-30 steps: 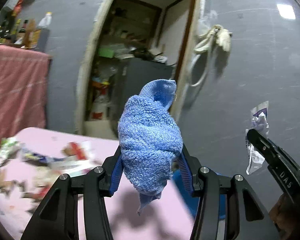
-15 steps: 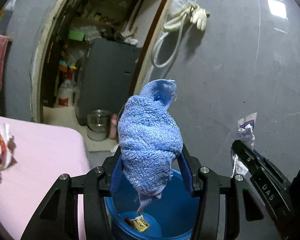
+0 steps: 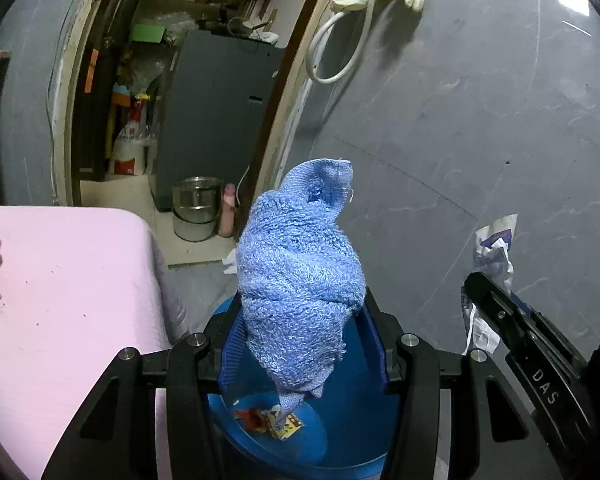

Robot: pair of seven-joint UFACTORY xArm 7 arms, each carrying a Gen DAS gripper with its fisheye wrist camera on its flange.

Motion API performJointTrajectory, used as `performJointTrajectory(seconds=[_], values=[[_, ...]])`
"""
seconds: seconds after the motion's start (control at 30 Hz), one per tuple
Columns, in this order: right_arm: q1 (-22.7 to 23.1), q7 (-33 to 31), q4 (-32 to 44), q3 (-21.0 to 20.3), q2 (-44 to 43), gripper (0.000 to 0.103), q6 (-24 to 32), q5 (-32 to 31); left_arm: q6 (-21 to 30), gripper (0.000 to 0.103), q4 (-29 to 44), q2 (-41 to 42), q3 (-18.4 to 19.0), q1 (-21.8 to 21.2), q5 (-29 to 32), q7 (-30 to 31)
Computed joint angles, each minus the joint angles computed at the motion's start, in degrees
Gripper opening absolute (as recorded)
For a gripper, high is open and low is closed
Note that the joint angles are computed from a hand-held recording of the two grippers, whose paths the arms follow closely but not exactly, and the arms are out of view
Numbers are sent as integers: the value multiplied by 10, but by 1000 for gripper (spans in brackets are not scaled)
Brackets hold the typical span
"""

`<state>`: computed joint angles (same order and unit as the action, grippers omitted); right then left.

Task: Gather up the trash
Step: 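Carry the towel and bag over the blue bucket and open both tools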

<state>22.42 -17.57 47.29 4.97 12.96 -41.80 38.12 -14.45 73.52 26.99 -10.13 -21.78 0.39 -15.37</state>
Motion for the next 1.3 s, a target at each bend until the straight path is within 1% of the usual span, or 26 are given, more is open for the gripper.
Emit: performJointTrajectory(seconds=[0.37,0.6,0.67,0.8,0.93,1.0,1.07,1.13,1.2,1.3], values=[[-1,7,9,-7,9,14,27,1,22,46,12,16,1,-3,3,5],[0,14,16,-13,20,14,49,-2,45,46,26,28,5,-6,3,13],[1,15,16,-15,22,14,51,-3,51,46,31,32,-1,1,6,17],[5,12,19,-20,23,14,57,5,65,46,37,36,3,-2,4,21],[6,13,22,-23,24,16,70,11,64,47,36,36,12,-9,0,21],[5,16,20,-24,23,19,72,9,69,48,37,37,10,-6,-2,21],[4,18,19,-25,23,28,73,9,72,50,33,35,4,0,-3,21],[1,25,18,-25,21,30,75,4,74,51,34,35,-1,6,-4,21],[4,21,19,-28,21,31,77,11,66,53,30,34,-3,9,-5,21],[6,20,19,-28,20,38,76,15,52,60,23,31,-2,10,-4,21]])
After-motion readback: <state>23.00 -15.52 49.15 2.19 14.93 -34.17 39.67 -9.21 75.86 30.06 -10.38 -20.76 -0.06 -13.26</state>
